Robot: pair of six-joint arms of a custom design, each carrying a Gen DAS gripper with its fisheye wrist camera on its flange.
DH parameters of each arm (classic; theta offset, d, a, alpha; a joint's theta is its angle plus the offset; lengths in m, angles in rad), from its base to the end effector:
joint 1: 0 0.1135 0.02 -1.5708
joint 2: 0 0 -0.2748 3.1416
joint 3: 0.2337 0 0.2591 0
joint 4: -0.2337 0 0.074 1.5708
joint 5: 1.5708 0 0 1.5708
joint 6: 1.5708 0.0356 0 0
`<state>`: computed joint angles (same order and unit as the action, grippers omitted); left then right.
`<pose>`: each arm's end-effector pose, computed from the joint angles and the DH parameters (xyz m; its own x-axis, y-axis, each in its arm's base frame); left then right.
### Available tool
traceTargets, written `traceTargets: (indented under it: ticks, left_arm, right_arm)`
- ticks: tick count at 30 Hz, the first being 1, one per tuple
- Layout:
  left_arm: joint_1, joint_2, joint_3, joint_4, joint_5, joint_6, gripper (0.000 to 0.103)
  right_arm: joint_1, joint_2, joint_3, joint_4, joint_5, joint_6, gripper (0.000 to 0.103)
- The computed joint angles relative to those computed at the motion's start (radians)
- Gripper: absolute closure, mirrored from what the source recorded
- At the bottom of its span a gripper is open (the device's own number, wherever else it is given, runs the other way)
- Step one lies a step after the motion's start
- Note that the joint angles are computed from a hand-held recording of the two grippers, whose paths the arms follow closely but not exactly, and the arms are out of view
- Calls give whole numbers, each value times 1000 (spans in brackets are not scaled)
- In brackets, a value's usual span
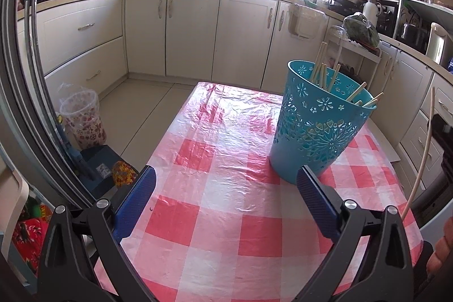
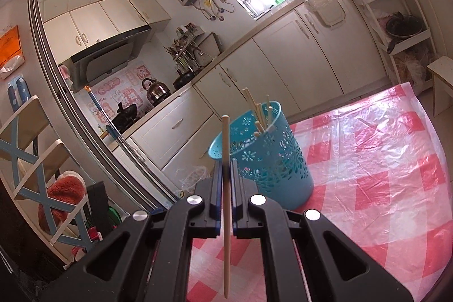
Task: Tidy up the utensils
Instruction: 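Carry the stick in the right gripper over the teal cup, then open the right gripper to drop the stick into the cup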
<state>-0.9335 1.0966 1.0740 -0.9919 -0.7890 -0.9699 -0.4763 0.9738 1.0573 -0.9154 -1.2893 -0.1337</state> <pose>0.1394 -0.1459 0.3281 -0.5688 -0.2083 -0.7956 -0.2227 0.9703 -0.0948 0.1651 -0.0467 0.3596 -0.5914 0.2635 -0.7621 -0.5312 0.5838 0.6140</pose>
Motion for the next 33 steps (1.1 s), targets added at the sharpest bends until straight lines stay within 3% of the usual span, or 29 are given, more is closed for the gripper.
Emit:
traceTargets:
  ticks: [3,6,9,12,16,22,24,25,27,29,31,33]
  left_arm:
    - [-4,0,0,-4,4,-5,8]
    - [-11,1,0,-15,6,-13,8]
    - [-13,-1,-5,-24,18,-20,8]
    - [-9,-7,-13,-28,30,-23,8]
    - [15,-27,-31,-18,64,-11,8]
    - [61,-40,-29,-33,95,-2,8]
    - [52,-38,-13,-52,71,1,8]
    - [45,-32,1,-67,58,-1,8]
    - [35,-17,41,-102,51,-6,8]
    - [24,31,116,-186,41,-43,8]
    - [12,80,199,-266,57,-43,8]
    - [-4,120,284,-336,112,-9,7]
  right_arm:
    - [14,0,35,86,-13,104,97]
    - [52,-2,56,294,-2,313,97]
    - [116,23,89,546,56,540,97]
    - [200,74,146,717,158,669,97]
    - [340,141,220,746,364,636,97]
    - [589,187,160,727,770,390,97]
    - [641,195,120,696,839,315,95]
    - [655,192,100,668,857,290,91]
    - [666,143,40,647,883,286,65]
    - [658,72,5,581,875,266,58]
    - [647,7,14,474,890,244,45]
    - [641,-48,48,339,926,235,19]
